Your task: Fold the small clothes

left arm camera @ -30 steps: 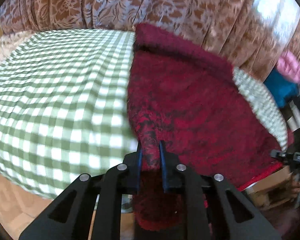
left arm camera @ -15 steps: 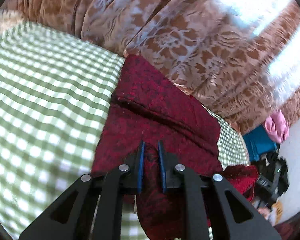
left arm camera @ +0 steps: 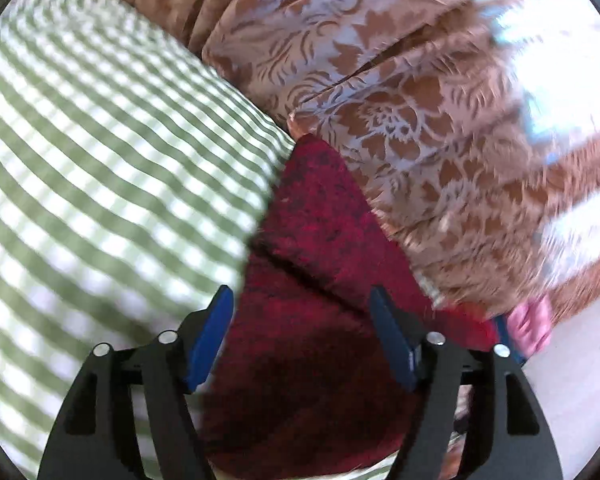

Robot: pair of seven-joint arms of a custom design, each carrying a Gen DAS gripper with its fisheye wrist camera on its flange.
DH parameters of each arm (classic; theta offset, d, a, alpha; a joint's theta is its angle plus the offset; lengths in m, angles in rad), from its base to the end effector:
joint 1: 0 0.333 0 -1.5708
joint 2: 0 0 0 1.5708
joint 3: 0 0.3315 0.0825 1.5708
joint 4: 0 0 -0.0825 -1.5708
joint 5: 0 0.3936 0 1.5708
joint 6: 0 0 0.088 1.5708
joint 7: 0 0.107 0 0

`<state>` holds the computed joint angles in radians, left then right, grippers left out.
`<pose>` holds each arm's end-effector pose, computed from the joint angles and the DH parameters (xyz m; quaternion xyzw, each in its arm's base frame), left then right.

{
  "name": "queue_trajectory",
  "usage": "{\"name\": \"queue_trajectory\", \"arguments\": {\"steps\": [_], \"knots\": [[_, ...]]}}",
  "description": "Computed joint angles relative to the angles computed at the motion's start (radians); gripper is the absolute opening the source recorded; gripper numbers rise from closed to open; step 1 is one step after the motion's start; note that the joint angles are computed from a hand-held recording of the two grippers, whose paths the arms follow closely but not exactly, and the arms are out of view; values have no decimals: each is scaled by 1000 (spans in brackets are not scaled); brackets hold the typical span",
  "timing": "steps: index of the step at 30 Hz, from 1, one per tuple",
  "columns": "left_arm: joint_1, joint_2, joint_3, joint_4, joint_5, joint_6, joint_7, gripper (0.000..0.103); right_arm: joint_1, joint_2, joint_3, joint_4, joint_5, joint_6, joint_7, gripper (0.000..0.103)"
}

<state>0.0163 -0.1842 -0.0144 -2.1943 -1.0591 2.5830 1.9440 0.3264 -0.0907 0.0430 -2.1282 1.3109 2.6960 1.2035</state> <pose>0.5397 0.0163 0.5308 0.7441 -0.4947 0.4489 0.0101 0.5380 0.1745 0.5144 -0.5104 0.7020 0.1191 0.4822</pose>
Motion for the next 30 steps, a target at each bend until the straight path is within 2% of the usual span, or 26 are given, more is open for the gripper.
{"name": "queue_trajectory", "arguments": {"steps": [2, 4, 6, 7, 8, 10, 11, 12, 13, 14, 15, 18, 20, 24, 30], "knots": [[3, -61, 10, -83, 8, 9, 67, 80, 9, -54, 4, -42, 38, 59, -51, 95], [-3, -107, 33, -147, -12, -21, 122, 81, 15, -118, 0, -106, 3, 76, -41, 95], [-9, -143, 53, -195, -29, -68, 171, 83, 21, -168, 10, -174, -115, 116, 27, 95], [-10, -151, 45, -212, -17, -66, 179, 83, 26, -185, 11, -201, -159, 120, 48, 95], [-13, -158, 23, -229, 11, -35, 184, 83, 27, -198, 13, -227, -214, 114, 83, 92], [-32, -147, -2, -235, 38, 15, 193, 80, 5, -193, 51, -256, -385, 128, 209, 80], [-46, -132, -6, -227, 40, 24, 203, 64, 1, -182, 58, -259, -439, 133, 244, 67], [-51, -122, -7, -219, 61, 15, 200, 42, -22, -169, 80, -261, -531, 137, 324, 57], [-45, -111, -23, -210, 113, 24, 163, 38, -34, -156, 93, -259, -591, 146, 381, 54], [-44, -108, -36, -211, 147, 49, 134, 28, -28, -146, 89, -259, -609, 165, 399, 46], [-45, -111, -40, -212, 170, 63, 111, 24, -24, -142, 83, -257, -630, 167, 420, 42], [-57, -145, -24, -230, 199, 60, 88, 17, -1, -154, 55, -258, -679, 144, 454, 32], [-67, -178, -5, -249, 193, 39, 88, 15, 4, -184, 52, -274, -748, 133, 490, 29], [-74, -256, 16, -295, 191, -7, 74, 15, 44, -240, 17, -311, -804, 112, 527, 29], [-63, -434, 19, -417, 260, -90, 4, 14, 157, -383, -91, -428, -799, 59, 508, 29]]}}
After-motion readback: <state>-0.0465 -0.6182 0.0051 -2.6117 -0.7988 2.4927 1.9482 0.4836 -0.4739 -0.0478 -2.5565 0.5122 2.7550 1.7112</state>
